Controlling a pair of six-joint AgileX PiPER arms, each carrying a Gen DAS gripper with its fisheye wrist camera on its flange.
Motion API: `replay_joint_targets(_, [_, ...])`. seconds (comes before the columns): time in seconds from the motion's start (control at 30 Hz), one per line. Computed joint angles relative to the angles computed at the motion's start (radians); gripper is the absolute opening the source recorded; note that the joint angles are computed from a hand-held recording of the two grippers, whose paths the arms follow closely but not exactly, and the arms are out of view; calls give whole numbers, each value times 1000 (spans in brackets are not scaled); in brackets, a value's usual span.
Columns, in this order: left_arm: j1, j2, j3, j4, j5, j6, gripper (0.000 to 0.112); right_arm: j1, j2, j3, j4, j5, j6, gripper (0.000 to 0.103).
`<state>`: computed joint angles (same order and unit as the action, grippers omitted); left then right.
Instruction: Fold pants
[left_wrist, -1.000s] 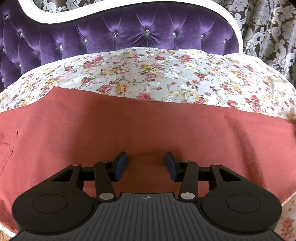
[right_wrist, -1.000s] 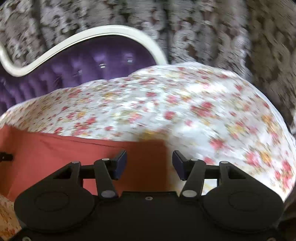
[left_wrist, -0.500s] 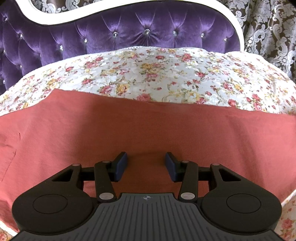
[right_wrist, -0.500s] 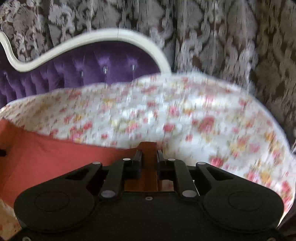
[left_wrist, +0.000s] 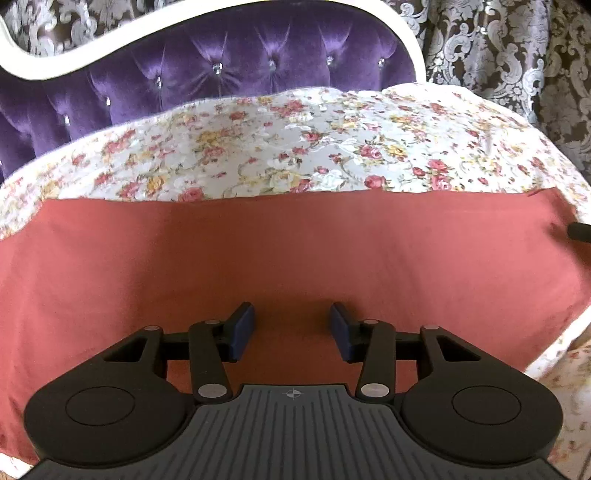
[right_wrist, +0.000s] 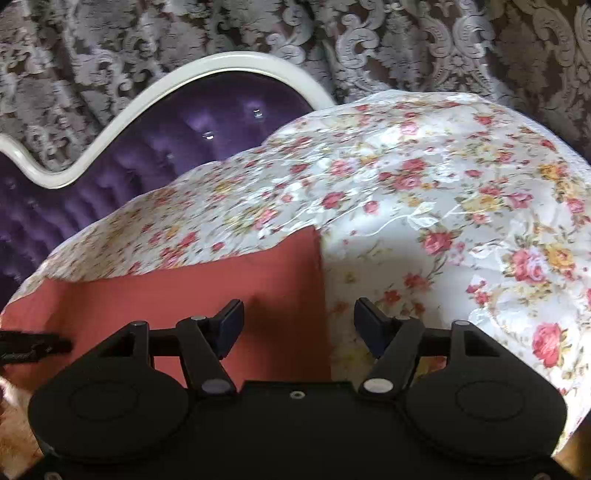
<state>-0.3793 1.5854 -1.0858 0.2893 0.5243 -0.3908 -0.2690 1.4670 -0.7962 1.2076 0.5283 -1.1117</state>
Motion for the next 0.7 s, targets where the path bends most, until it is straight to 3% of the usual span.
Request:
replay_joint_targets(0.1, [2, -7, 10, 0, -10, -16, 44, -13, 38, -19, 46, 78, -83, 63])
replay_joint_targets(0.17, [13, -10, 13, -30, -19, 6, 44, 25, 57, -37, 33, 51, -68, 22])
replay_joint_targets(0.2, [17, -14, 15, -39, -21, 9, 44, 40, 76, -57, 23, 62, -43, 15])
replay_joint_targets(0.23, [18, -14, 14, -41, -20, 4, 44, 68, 70, -63, -2, 33, -6, 13])
replay_joint_targets(0.3, [10, -7, -4, -23, -4, -36, 43, 178, 17, -56, -163, -136, 90, 12])
replay_joint_targets(0.37, [2, 4, -29, -34, 3, -46, 43, 250, -34, -53, -296, -243, 190, 11])
replay_joint_targets(0.57, [-44, 97, -139, -52, 7, -82, 43, 251, -22, -141, -796, -333, 675, 10])
replay_joint_targets(0.63, [-57, 134, -164, -48, 4, -118, 44, 208, 32, -204, -852, -273, 741, 11])
replay_joint_targets(0.7, [-89, 146, -174, 56, 18, -210, 44, 157, 107, -272, -774, -164, 714, 12])
